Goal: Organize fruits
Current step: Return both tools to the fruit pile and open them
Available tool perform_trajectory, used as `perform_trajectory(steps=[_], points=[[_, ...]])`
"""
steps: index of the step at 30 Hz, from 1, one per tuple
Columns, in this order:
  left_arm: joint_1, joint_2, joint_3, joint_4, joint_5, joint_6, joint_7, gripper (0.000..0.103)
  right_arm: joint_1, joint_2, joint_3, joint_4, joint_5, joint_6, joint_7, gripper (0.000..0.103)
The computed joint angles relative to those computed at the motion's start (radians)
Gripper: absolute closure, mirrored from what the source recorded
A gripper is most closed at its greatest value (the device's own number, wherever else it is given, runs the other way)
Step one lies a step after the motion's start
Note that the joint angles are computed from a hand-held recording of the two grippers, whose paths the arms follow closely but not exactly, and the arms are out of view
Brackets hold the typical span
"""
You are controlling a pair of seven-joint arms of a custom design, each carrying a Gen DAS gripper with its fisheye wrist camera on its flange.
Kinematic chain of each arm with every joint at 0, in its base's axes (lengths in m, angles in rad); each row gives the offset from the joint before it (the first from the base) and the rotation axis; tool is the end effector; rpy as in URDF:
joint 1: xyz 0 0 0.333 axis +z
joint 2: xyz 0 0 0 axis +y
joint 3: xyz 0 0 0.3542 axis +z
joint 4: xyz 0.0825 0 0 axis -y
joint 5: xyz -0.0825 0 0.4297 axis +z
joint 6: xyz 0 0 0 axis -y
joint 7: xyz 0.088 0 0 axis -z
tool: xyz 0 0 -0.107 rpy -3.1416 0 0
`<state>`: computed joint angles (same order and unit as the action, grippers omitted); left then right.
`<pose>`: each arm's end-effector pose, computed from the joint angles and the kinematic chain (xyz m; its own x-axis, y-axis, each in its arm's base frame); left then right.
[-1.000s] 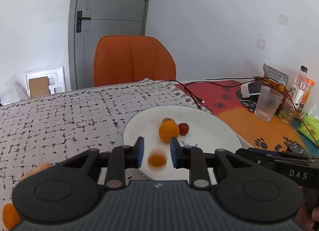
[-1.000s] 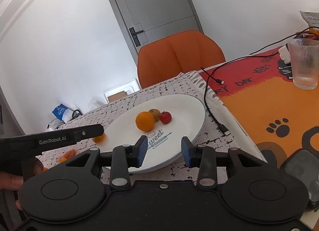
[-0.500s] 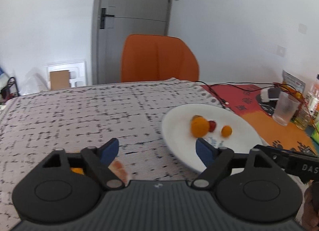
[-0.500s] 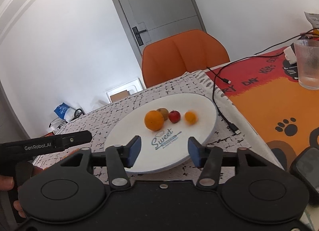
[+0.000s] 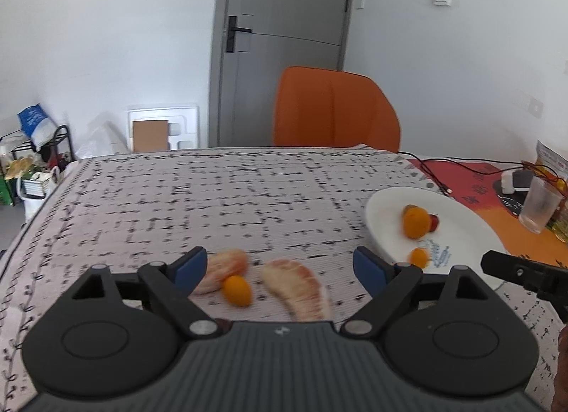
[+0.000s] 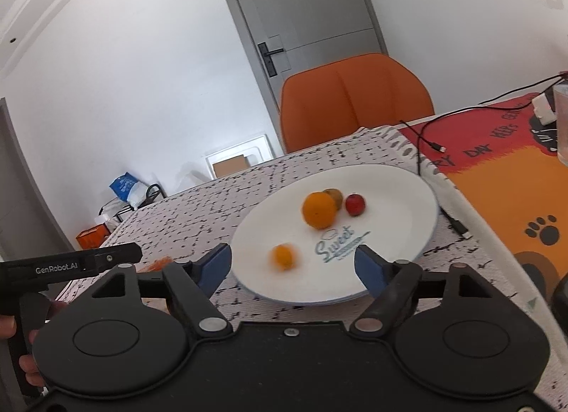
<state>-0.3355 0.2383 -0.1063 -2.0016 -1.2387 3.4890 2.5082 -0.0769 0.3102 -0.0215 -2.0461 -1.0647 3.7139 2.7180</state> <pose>0.6206 -0.1638 0.4405 -0.0152 -0.9951 0.0981 -0.5067 -0.0769 -0.8587 0.6323 0.0547 0.4142 0.2542 -0.9009 -0.3519 -0.5093 0.1846 -0.8405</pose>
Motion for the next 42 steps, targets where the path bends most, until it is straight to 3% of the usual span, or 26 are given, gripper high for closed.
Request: perform_trajectory(steps=[6, 16, 28, 34, 42], points=[[0.034, -0.034, -0.013, -0.055, 0.029, 0.026, -0.056, 0.014, 0.022, -0.013, 0.004, -0.008, 0.008, -0.006, -0.029, 0.018], [0.078, -0.072, -0.021, -0.126, 0.071, 0.032, -0.13, 0.014, 0.038, 0.0, 0.023, 0.029, -0.075, -0.017, 0.023, 0.017], [0.133, -0.094, -0.029, -0.217, 0.277, 0.056, -0.374, 0.015, 0.079, 0.04, 0.014, 0.114, -0.204, -0.021, 0.118, 0.017], [0.161, -0.096, -0.034, -0.25, 0.397, 0.047, -0.495, 0.021, 0.103, 0.057, 0.001, 0.156, -0.286, -0.029, 0.183, 0.025], [0.178, -0.09, -0.027, -0.277, 0.53, 0.014, -0.628, 0.039, 0.149, 0.081, -0.03, 0.205, -0.376, -0.046, 0.285, 0.032]])
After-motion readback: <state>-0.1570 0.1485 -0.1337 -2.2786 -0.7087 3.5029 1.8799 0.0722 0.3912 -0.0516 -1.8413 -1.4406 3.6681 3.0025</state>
